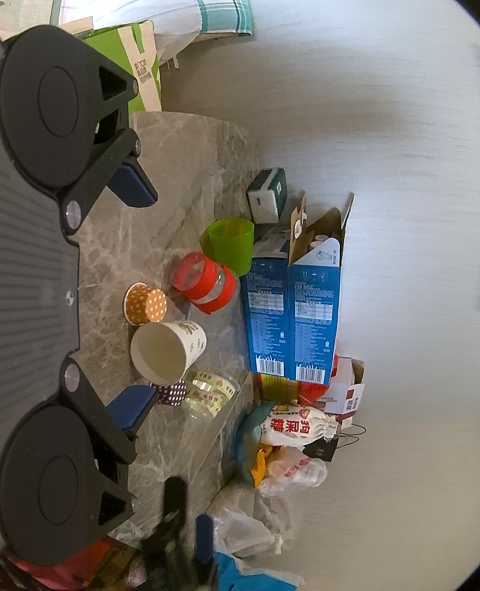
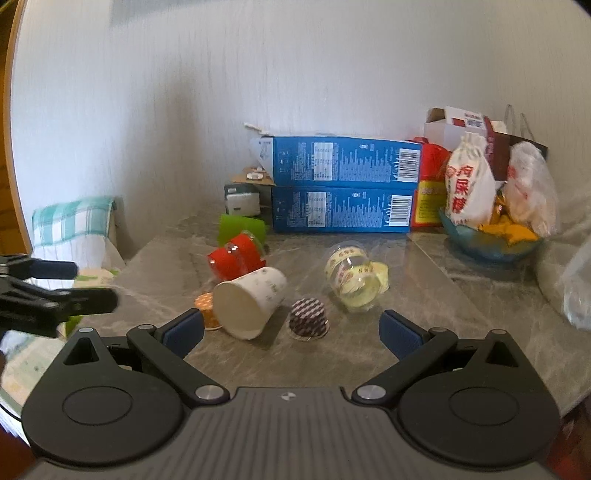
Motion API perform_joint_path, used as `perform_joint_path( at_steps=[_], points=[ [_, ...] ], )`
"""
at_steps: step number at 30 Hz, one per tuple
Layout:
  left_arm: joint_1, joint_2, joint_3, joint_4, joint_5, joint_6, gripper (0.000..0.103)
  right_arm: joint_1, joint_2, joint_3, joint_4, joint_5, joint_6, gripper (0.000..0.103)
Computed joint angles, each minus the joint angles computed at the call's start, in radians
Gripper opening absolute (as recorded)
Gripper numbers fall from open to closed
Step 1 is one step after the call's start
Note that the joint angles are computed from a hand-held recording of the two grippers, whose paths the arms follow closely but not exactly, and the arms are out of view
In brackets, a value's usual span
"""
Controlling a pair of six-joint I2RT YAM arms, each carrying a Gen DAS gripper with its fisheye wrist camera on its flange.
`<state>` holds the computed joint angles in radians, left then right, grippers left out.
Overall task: Flip cup upright
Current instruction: 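Reach the right tool to the sideways clear HBD cup and close on it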
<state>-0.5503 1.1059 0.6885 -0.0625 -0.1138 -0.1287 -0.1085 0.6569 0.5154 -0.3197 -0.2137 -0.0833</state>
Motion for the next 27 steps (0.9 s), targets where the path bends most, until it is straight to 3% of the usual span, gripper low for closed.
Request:
perform_joint_path(
  at_steps=[3,7,12,22,27],
  points=[
    [0.02,0.028,0.0,0.024,0.013,-0.008,0.103,-0.061,0.263,0.137,0.035,-0.044,-0.062,0.102],
    [0.058,0.062,0.004,0.031,0.054,-0.031,0.103,-0.087,0.609,0.372,0.03,-0.011,-0.109,0.102],
    [0.089,0.061,-0.02,0.036,0.074,-0.03,0.103,-0.129,0.933,0.697,-0.132,-0.099,-0.089,0.091],
    [0.172,0.037,-0.052,0.023,0.129,-0.039,0.103,-0.023,1.194,1.062,-0.416,0.051,-0.171,0.09],
    [0.218,-0.006,-0.08,0.005,0.166,-0.045,0.103,0.025,1.259,1.131,-0.456,0.146,-0.168,0.082]
  ],
)
